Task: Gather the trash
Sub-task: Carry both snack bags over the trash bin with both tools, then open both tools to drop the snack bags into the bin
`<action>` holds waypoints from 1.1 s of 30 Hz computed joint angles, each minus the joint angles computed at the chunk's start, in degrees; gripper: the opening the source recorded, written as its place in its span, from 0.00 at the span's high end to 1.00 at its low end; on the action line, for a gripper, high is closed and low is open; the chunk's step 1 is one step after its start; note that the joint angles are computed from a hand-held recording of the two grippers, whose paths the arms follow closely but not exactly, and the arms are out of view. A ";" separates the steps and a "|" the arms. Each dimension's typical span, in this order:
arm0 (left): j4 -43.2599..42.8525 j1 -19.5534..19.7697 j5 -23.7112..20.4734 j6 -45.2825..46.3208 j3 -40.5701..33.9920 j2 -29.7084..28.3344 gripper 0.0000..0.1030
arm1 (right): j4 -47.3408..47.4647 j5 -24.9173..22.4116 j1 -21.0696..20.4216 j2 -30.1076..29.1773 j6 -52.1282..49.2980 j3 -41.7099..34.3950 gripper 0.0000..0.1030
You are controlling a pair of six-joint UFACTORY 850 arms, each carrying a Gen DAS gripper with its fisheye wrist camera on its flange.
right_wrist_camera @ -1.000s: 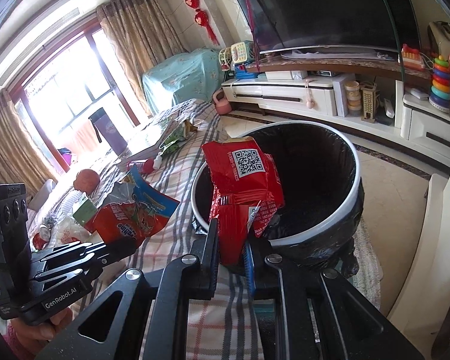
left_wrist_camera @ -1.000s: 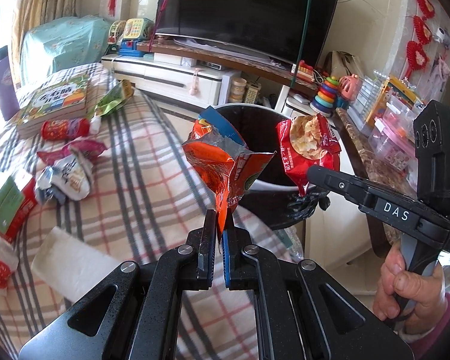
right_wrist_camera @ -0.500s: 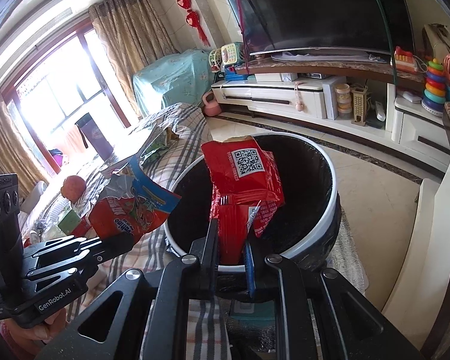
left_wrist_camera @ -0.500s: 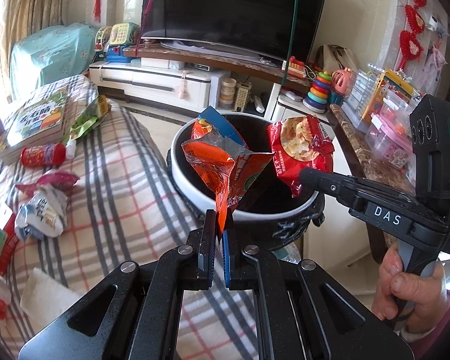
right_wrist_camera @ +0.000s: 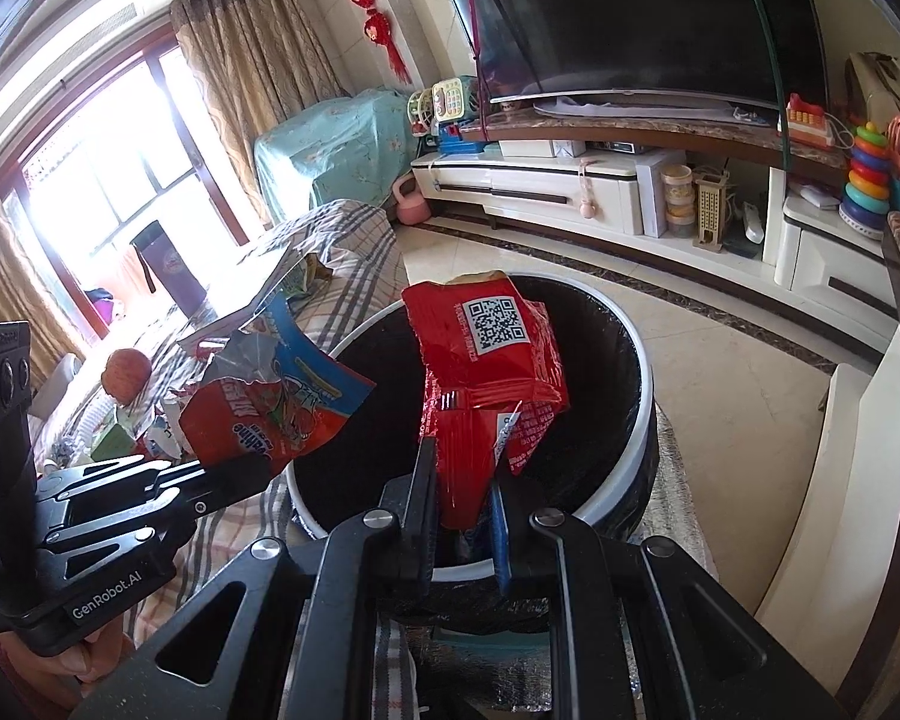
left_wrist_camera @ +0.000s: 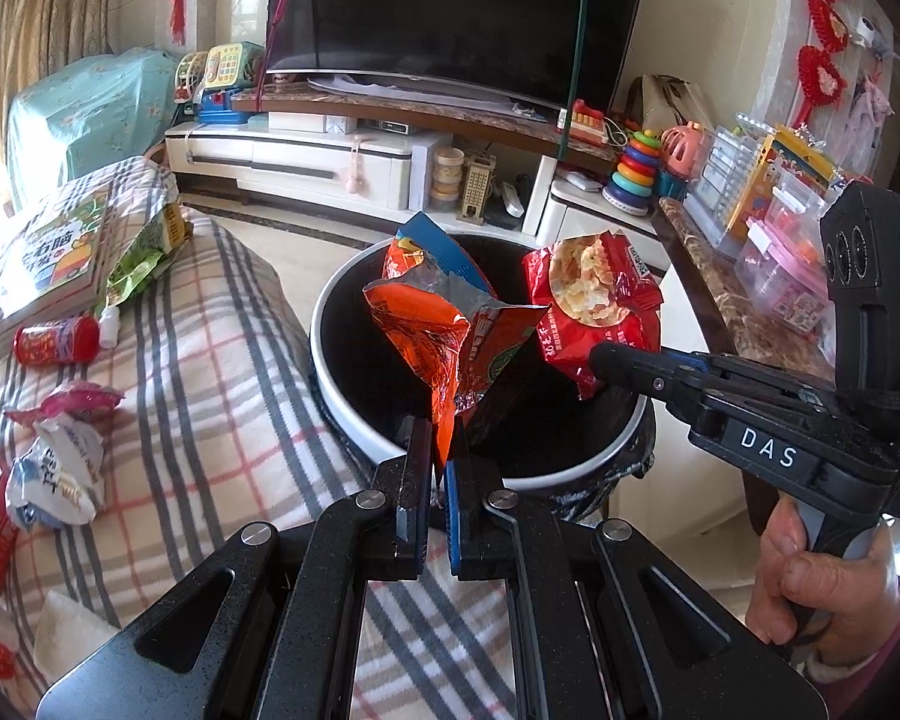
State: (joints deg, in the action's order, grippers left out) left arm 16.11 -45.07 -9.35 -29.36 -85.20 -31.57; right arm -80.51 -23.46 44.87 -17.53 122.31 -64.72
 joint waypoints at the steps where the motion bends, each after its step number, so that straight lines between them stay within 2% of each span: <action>1: -0.27 0.00 -0.19 0.31 -0.31 -0.20 0.97 | 0.24 -0.04 -0.04 -0.04 -0.31 -0.07 0.86; 10: -3.27 0.07 -1.90 3.37 -2.93 -2.17 0.97 | 2.26 0.84 -1.27 0.03 -2.36 0.13 0.85; 16: -2.60 0.12 -2.76 2.40 -3.85 -2.85 0.95 | 2.55 1.18 -1.81 0.08 -2.66 0.09 0.81; 17: -3.55 0.17 -2.74 3.19 -3.80 -2.82 0.92 | 2.54 1.25 -1.90 0.13 -2.54 0.16 0.77; 20: 1.61 0.03 -2.29 -2.34 -2.94 -2.33 0.66 | -0.27 1.75 -1.95 0.69 1.21 1.00 0.56; 25: 10.30 0.00 -1.17 -11.75 0.00 -0.43 0.61 | -3.48 1.04 -1.33 1.34 5.39 1.90 0.47; 27: 16.08 -0.01 -0.80 -18.40 1.69 0.66 0.50 | -4.87 0.75 -0.88 1.53 7.18 2.18 0.33; 29: 23.47 0.05 -0.20 -26.69 3.84 2.01 0.45 | -6.82 0.04 -0.19 1.76 9.37 2.43 0.24; 33: 33.68 0.23 -0.08 -38.85 7.95 4.70 0.36 | -9.22 -0.94 1.09 1.79 12.25 2.49 0.14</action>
